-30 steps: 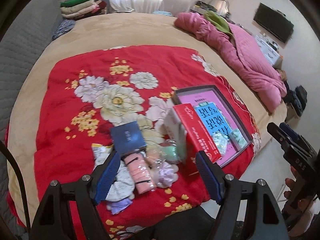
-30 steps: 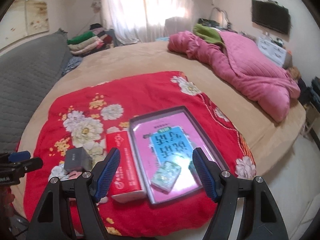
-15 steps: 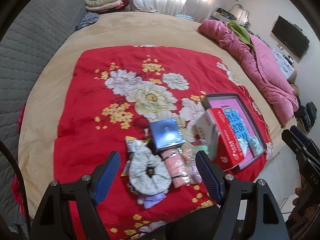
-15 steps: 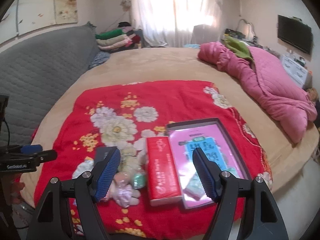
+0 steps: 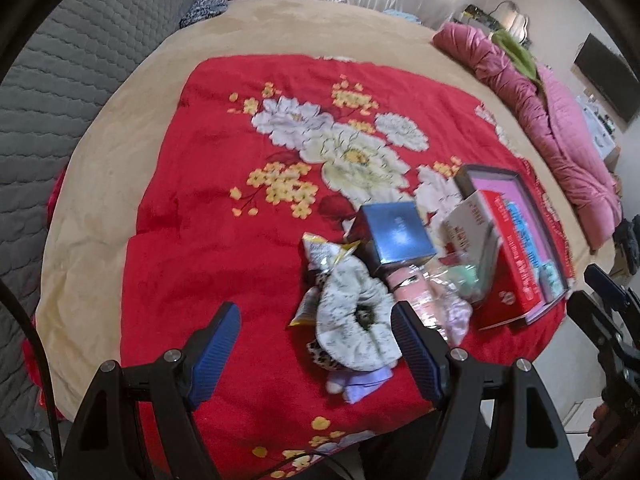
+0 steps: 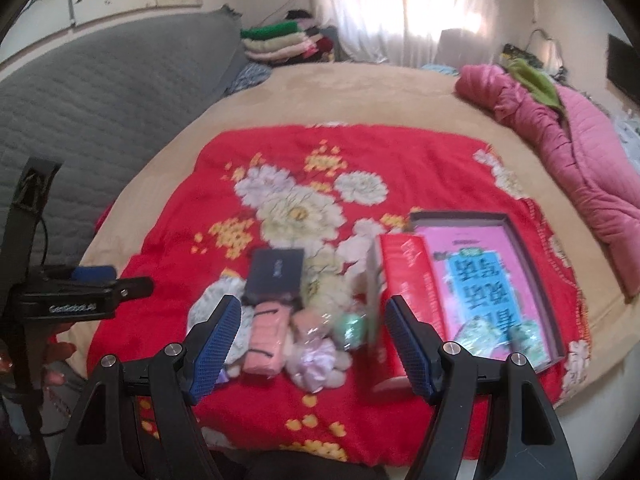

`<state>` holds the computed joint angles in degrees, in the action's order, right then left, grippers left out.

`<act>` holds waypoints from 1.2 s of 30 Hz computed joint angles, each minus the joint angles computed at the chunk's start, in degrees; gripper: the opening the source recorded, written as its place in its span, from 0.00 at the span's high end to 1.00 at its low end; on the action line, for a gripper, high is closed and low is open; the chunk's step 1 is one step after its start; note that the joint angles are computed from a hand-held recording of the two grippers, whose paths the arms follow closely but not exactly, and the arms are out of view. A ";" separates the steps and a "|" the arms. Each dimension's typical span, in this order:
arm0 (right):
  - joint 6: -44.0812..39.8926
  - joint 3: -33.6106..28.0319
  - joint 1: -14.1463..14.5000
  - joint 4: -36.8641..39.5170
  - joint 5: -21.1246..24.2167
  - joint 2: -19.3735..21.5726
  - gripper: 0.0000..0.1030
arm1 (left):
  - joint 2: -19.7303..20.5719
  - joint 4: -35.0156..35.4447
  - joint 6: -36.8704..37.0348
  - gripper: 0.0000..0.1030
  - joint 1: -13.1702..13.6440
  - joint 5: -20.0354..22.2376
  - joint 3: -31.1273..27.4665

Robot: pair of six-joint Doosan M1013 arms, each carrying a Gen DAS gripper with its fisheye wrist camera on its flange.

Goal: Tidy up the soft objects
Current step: 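Move the right tool back over the pile of soft items, then grasp the pink wrapped towel roll with the right tool while the left tool grasps the floral scrunchie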

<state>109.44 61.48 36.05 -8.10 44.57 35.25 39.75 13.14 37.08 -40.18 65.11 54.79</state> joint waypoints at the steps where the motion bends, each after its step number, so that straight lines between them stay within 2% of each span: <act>1: -0.60 -0.08 0.02 0.81 0.35 0.26 0.27 | 0.06 -0.36 0.14 0.25 0.09 -0.28 0.22; 5: -2.48 -0.54 0.24 2.37 2.06 1.47 0.27 | 0.87 -3.02 1.69 0.25 0.50 -0.69 0.73; 8: -3.49 -1.12 0.37 3.05 3.48 2.45 0.27 | 2.05 -4.07 2.83 0.25 0.60 0.66 -0.03; 13: -4.87 -2.47 0.66 3.84 6.47 4.51 0.27 | 2.89 -7.46 3.98 0.25 1.17 -0.16 0.13; 24: -7.42 -7.76 0.75 8.66 11.42 9.66 0.27 | 4.09 -8.57 6.18 0.25 1.56 -0.39 -0.44; 33: -7.22 -10.97 0.39 9.27 14.37 12.58 0.27 | 5.63 -9.53 7.89 0.25 1.84 0.18 -2.33; 36: -7.56 -11.37 0.26 9.78 14.61 13.12 0.33 | 5.83 -9.31 8.33 0.25 1.80 -0.06 -2.60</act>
